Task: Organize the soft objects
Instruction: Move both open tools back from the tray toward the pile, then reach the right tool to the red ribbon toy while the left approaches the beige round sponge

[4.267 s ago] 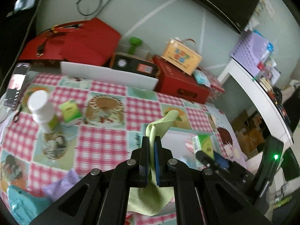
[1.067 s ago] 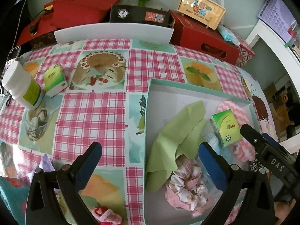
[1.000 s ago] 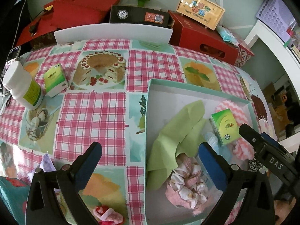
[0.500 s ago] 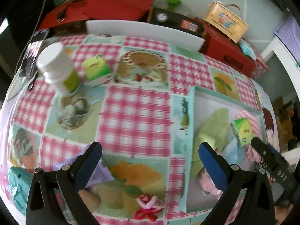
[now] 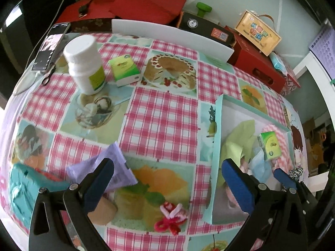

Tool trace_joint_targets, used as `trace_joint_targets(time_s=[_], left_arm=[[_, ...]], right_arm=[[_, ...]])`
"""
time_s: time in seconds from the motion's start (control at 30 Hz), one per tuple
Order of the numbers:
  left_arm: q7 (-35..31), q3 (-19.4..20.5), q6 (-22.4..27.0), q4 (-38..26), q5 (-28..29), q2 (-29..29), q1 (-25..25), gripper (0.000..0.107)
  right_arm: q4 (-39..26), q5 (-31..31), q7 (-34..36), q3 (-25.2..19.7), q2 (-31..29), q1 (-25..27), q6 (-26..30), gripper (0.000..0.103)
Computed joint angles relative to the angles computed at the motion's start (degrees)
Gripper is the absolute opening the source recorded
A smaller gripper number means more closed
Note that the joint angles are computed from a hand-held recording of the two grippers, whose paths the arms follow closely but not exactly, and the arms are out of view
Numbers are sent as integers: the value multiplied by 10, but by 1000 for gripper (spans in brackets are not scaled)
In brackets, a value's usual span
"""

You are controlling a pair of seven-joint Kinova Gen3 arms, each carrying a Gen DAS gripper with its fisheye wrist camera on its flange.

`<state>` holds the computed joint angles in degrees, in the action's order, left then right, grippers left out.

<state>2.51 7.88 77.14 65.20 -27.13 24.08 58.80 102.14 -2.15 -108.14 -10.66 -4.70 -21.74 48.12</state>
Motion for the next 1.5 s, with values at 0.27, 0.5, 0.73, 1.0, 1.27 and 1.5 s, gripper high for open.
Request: trace_joint_targets(time_s=[0.27, 0.5, 0.73, 1.0, 1.27, 1.5], left_arm=[[78, 6, -4, 40, -30, -19, 38, 102], [163, 24, -23, 93, -43, -41, 57, 102], [222, 38, -7, 107, -63, -44, 78, 102], [280, 52, 12, 130, -59, -53, 87, 100], [326, 62, -9, 162, -48, -67, 77, 88], [362, 66, -2, 172, -42, -68, 73, 88]], right_arm=[[25, -10, 3, -12, -27, -13, -3, 103], [45, 5, -20, -27, -51, -14, 2, 103], [68, -5, -13, -31, -75, -19, 2, 103], [80, 4, -19, -42, -90, -18, 8, 103], [91, 12, 11, -56, -108, -34, -26, 103], [93, -12, 73, -58, -95, -71, -55, 100]])
